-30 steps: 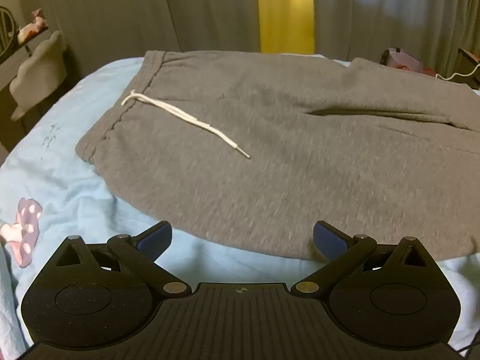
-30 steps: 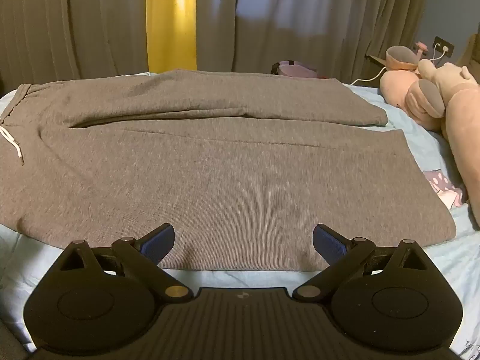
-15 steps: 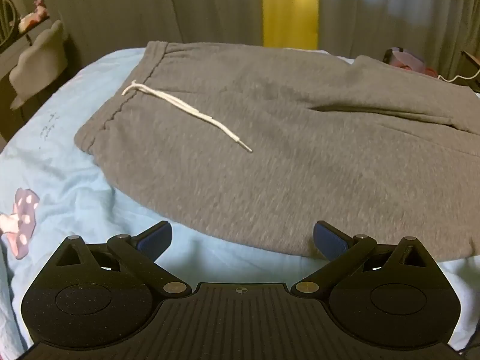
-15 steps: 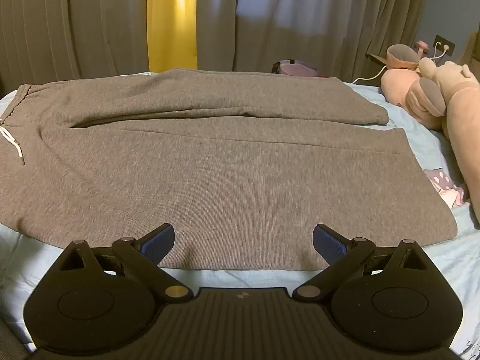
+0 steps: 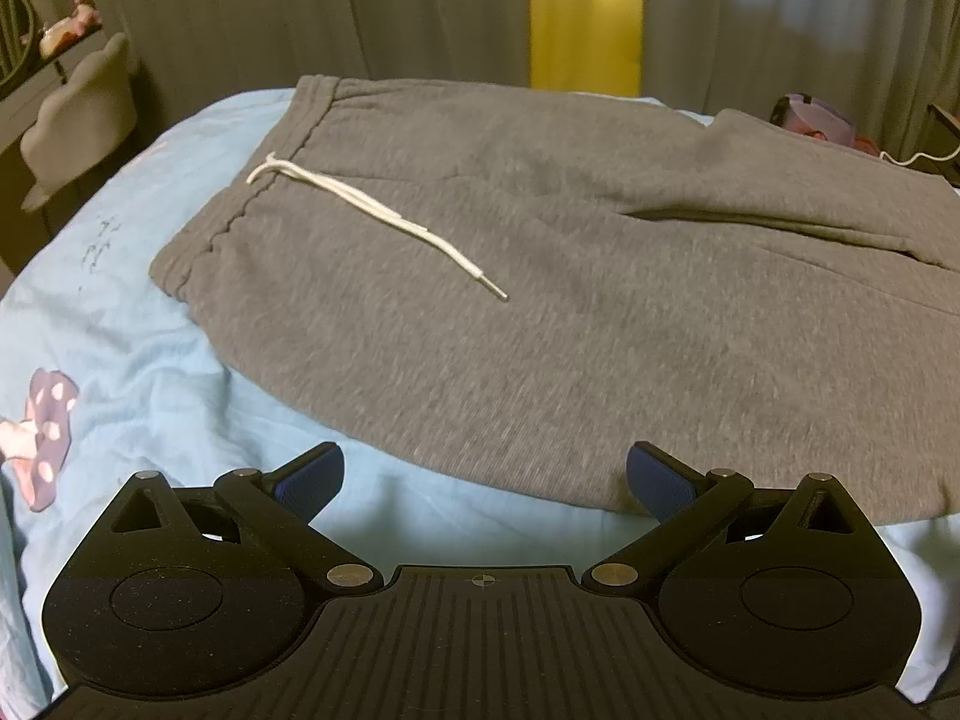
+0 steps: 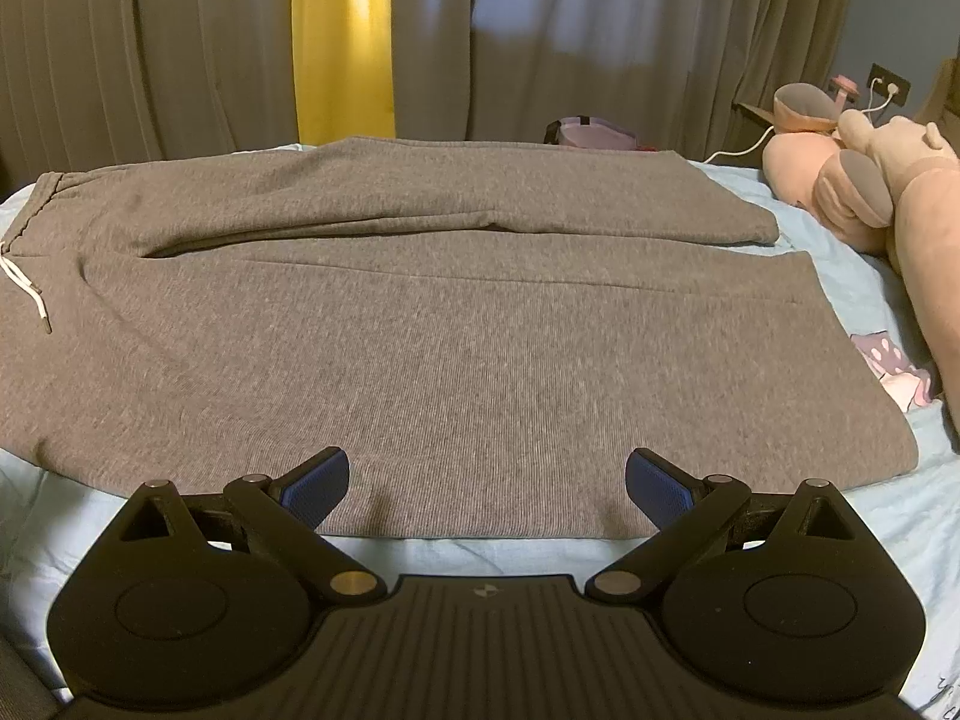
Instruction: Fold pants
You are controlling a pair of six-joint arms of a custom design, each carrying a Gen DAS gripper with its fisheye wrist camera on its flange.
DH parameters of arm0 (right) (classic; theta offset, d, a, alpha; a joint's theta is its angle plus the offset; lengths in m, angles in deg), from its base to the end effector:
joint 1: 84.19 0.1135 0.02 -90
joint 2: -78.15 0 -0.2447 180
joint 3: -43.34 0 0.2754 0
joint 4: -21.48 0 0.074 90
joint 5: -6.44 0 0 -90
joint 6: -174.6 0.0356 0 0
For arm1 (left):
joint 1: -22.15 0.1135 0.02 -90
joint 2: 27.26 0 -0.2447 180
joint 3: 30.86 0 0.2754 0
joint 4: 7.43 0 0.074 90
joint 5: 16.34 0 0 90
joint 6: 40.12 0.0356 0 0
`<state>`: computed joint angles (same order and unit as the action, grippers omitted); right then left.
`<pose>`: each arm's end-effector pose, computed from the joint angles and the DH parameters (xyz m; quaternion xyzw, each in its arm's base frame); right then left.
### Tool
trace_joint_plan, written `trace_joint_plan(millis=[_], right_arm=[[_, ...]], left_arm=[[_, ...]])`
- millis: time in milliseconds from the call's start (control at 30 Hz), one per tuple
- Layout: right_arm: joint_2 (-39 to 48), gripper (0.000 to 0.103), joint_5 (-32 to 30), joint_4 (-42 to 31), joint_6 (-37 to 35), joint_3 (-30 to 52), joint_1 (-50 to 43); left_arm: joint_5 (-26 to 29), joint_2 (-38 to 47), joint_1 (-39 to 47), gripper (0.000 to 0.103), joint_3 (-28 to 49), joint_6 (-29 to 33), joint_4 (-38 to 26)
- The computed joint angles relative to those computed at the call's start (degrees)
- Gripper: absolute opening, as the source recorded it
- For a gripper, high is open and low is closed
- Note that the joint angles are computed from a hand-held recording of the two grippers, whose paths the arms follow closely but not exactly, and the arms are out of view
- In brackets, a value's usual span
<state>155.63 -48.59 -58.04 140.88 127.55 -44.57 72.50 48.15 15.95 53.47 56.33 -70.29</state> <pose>0.2217 0.1571 0.2861 0.1811 0.9266 -0.0930 0.3162 0.2933 -0.0311 0.3044 0.1016 0.9454 0.0103 0.3095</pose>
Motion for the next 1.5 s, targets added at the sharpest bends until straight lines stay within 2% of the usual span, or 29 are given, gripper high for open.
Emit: trace_joint_plan(millis=[1500], right_arm=[[-1.5, 0.099, -1.7, 1.7, 0.8, -1.9, -1.1]], left_arm=[[0.5, 2.2, 0.6, 0.103, 2.6, -1.4, -2.6]])
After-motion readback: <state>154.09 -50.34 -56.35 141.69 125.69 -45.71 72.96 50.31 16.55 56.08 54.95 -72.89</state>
